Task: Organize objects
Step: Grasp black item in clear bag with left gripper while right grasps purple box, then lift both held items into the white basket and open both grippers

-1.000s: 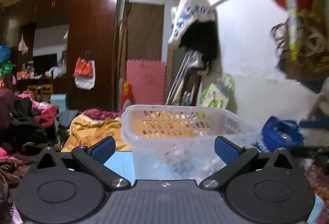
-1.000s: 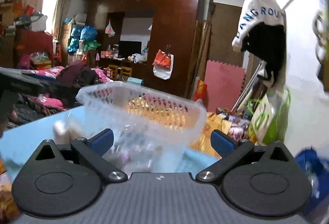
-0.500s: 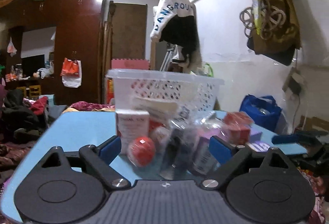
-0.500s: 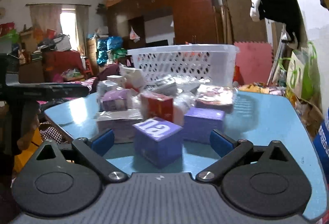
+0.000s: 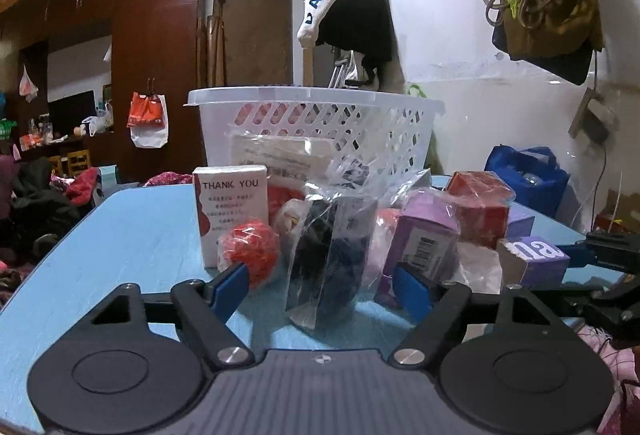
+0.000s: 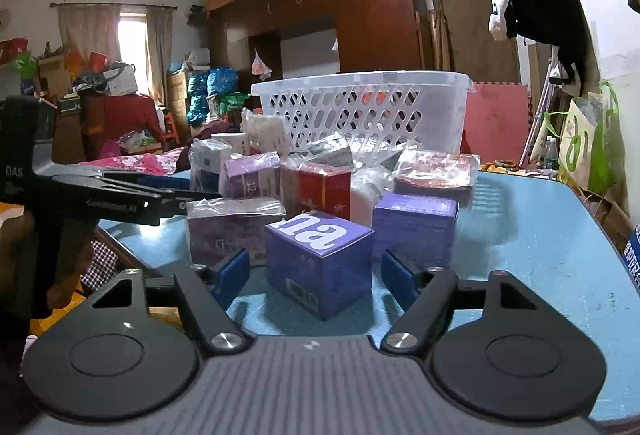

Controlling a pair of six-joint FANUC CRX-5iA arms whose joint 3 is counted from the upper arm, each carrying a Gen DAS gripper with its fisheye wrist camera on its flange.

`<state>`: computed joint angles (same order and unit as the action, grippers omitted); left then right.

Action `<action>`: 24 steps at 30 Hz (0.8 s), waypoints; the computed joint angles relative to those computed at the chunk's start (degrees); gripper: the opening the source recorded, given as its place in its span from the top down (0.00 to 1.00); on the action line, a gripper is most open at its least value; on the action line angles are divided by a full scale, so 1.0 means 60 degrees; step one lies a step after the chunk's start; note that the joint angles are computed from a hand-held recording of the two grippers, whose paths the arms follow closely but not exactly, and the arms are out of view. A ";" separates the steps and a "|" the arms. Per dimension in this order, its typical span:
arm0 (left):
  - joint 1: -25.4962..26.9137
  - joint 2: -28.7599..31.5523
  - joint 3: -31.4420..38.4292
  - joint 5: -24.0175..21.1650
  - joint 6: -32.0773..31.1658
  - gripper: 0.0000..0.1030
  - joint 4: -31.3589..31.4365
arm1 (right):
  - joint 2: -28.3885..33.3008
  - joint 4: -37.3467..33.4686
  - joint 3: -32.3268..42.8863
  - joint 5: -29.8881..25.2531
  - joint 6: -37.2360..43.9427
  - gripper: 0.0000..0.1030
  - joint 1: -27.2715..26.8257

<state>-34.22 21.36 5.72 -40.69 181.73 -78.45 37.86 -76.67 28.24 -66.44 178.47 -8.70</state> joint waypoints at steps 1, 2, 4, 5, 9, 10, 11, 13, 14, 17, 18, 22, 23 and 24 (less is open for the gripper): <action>0.0000 0.0012 0.0028 -0.0001 -0.0044 0.20 0.0030 | -0.0001 0.0012 -0.0078 -0.0042 0.0032 0.32 -0.0003; 0.0015 0.0037 0.0073 -0.0001 -0.0134 0.20 0.0106 | 0.0002 0.0051 -0.0087 -0.0056 0.0009 0.32 0.0012; 0.0029 0.0094 0.0143 -0.0050 -0.0252 0.22 0.0221 | -0.0028 0.0104 -0.0136 0.0009 0.0055 0.38 0.0027; 0.0057 0.0122 0.0183 -0.0060 -0.0364 0.25 0.0321 | -0.0037 0.0096 -0.0162 0.0003 0.0083 0.38 0.0010; 0.0243 0.0046 0.0067 0.0286 -0.0421 0.55 0.0598 | -0.0088 0.0047 -0.0226 0.0032 0.0173 0.39 -0.0046; 0.0197 0.0024 0.0019 0.0222 -0.0305 0.55 0.0505 | -0.0121 -0.0015 -0.0277 0.0046 0.0230 0.39 -0.0074; 0.0134 0.0027 -0.0001 0.0107 -0.0229 0.55 0.0376 | -0.0148 -0.0043 -0.0311 0.0042 0.0273 0.39 -0.0095; -0.0077 0.0042 -0.0021 -0.0174 0.0074 0.55 -0.0046 | -0.0185 -0.0142 -0.0333 -0.0011 0.0340 0.39 -0.0155; -0.0165 0.0012 -0.0068 -0.0259 0.0217 0.55 -0.0220 | -0.0207 -0.0189 -0.0348 -0.0011 0.0381 0.39 -0.0181; -0.0293 -0.0143 -0.0179 -0.0292 0.0562 0.55 -0.0550 | -0.0269 -0.0359 -0.0378 -0.0063 0.0483 0.39 -0.0263; -0.0338 -0.0204 -0.0226 -0.0318 0.0667 0.55 -0.0659 | -0.0270 -0.0401 -0.0344 -0.0118 0.0453 0.39 -0.0294; -0.0341 -0.0443 -0.0358 -0.0230 0.0973 0.55 -0.0863 | -0.0281 -0.0717 -0.0219 -0.0147 0.0299 0.39 -0.0437; -0.0307 -0.0501 -0.0387 -0.0169 0.1039 0.55 -0.0871 | -0.0259 -0.0776 -0.0145 -0.0147 0.0201 0.39 -0.0460; -0.0243 -0.0572 -0.0401 -0.0071 0.1058 0.55 -0.0843 | -0.0231 -0.0804 -0.0044 -0.0143 0.0092 0.39 -0.0468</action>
<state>-35.68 17.93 3.31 -41.12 188.07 -83.50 36.48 -81.50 27.97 -67.30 179.02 -11.51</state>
